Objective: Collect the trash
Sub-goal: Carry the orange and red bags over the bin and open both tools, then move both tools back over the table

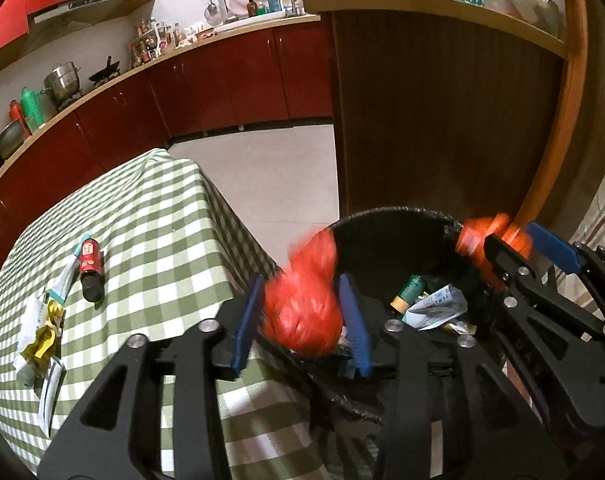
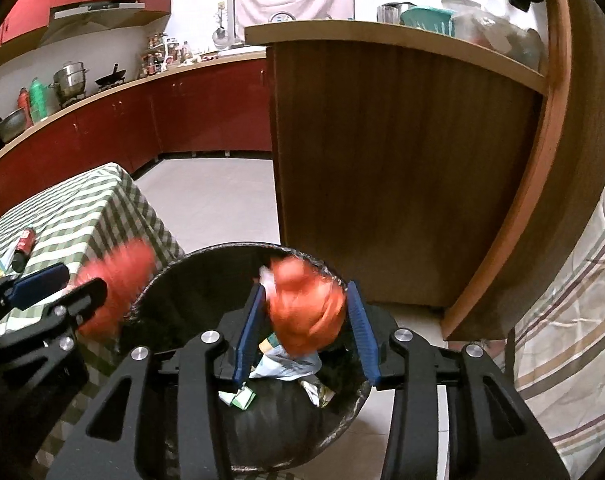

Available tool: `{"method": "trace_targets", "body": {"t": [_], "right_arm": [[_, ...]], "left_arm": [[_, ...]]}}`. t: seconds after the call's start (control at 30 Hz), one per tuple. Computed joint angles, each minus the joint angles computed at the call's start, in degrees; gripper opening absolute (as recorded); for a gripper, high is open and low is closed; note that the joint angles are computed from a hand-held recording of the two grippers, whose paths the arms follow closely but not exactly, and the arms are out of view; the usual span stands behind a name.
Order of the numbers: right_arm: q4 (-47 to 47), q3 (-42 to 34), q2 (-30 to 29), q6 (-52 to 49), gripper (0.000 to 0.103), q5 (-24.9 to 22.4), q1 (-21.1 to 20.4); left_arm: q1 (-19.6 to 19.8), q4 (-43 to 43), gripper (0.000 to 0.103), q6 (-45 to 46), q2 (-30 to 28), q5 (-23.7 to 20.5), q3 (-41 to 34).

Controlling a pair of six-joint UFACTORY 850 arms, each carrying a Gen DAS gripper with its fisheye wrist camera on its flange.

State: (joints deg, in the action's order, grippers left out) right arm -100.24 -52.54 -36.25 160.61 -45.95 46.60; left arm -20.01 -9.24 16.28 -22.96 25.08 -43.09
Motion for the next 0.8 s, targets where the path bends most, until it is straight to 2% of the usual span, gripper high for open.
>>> {"method": "trace_targets", "body": {"t": [0.07, 0.43, 0.8], "right_arm": [[-0.6, 0.2, 0.2, 1.2, 0.046, 0.4, -0.2], [0.9, 0.0, 1.0, 0.2, 0.052, -1.0, 1.7], [0.4, -3.8, 0.2, -2.2, 0.053, 0.3, 4.7]], "left_arm": [[0.0, -0.4, 0.050, 0.3, -0.1, 0.4, 0.1], [3.0, 2.8, 0.057, -2.0, 3.3, 1.3, 3.4], [11.7, 8.1, 0.058, -3.7, 9.8, 2.1, 9.6]]}}
